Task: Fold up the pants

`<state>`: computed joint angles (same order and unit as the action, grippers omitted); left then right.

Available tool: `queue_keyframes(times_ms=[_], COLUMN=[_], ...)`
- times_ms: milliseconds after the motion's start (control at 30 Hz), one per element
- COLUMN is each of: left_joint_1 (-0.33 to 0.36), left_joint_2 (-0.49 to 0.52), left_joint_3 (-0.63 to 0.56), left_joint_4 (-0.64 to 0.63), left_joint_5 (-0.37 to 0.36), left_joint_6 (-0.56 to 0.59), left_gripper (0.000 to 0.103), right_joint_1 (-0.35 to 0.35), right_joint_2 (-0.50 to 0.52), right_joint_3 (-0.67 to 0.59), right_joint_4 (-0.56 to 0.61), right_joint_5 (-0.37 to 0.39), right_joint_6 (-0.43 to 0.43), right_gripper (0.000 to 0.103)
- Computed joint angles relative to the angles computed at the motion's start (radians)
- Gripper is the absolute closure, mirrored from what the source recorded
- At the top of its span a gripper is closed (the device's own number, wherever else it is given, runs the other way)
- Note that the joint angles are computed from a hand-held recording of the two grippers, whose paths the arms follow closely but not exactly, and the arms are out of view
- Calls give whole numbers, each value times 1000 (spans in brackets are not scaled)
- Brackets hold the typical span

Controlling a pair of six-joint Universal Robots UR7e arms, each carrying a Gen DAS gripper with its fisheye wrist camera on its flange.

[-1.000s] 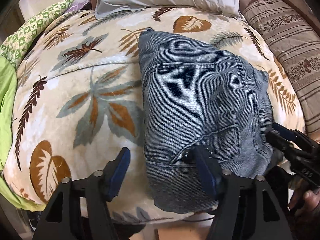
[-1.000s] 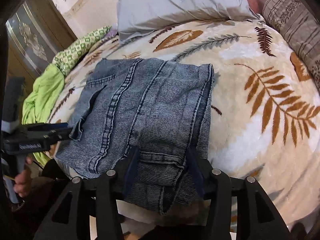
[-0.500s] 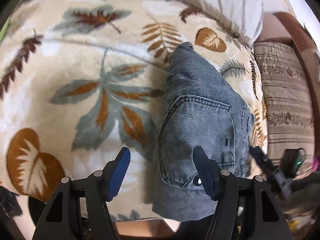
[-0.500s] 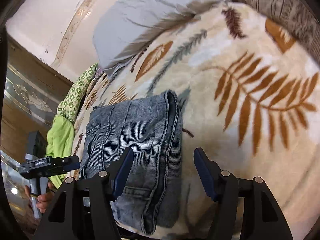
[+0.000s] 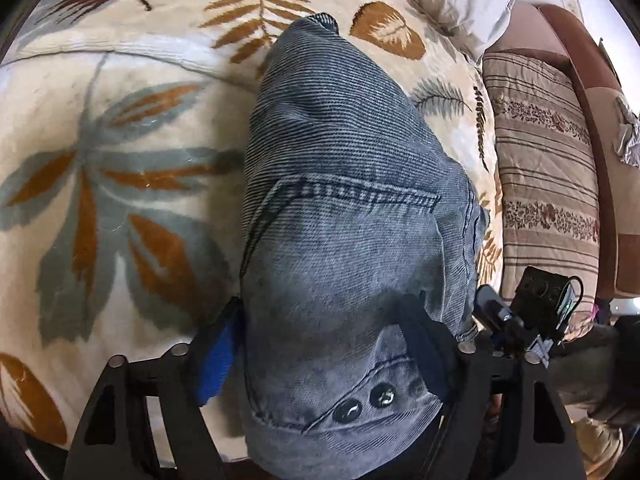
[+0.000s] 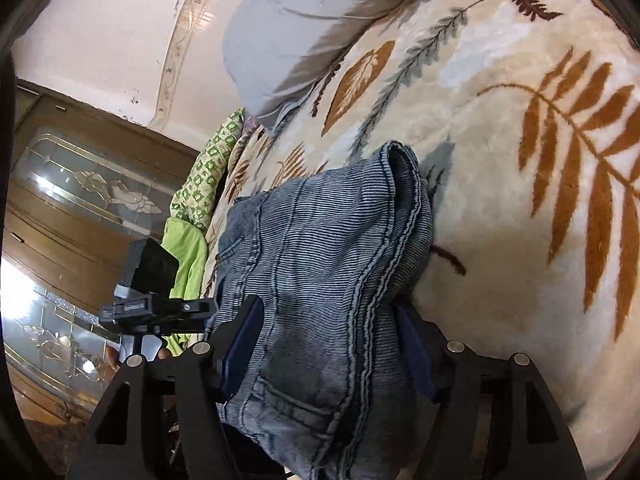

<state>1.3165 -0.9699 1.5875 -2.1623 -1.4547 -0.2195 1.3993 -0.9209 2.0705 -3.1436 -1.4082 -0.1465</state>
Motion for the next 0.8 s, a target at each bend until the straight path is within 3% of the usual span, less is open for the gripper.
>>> queue_keyframes(times_ms=[200, 233, 300, 333, 367, 467, 800], left_joint_1=[-19, -27, -44, -56, -69, -118, -201], left_joint_2=[11, 8, -5, -14, -27, -64, -230], left_joint_3=[9, 18, 38, 53, 70, 131, 293], left_joint_4=[-16, -23, -35, -43, -59, -119, -240], left_joint_5=[35, 45, 73, 80, 97, 161, 246], left_joint_6=[-2, -7, -9, -10, -2, 28, 59], left_gripper=[24, 27, 43, 52, 61, 72, 77], right_joint_1=[50, 65, 124, 141, 147, 170, 248], right_joint_2=[20, 25, 48, 53, 50, 42, 57], right_joint_3=[-25, -27, -36, -36, -32, -25, -64], right_joint_4=[16, 10, -21, -33, -39, -52, -24], right_joint_5=[-116, -154, -286, -317, -323, -339, -310], right_joint_6=[-45, -60, -95, -96, -91, -77, -19], right_gripper=[34, 38, 43, 47, 54, 60, 62])
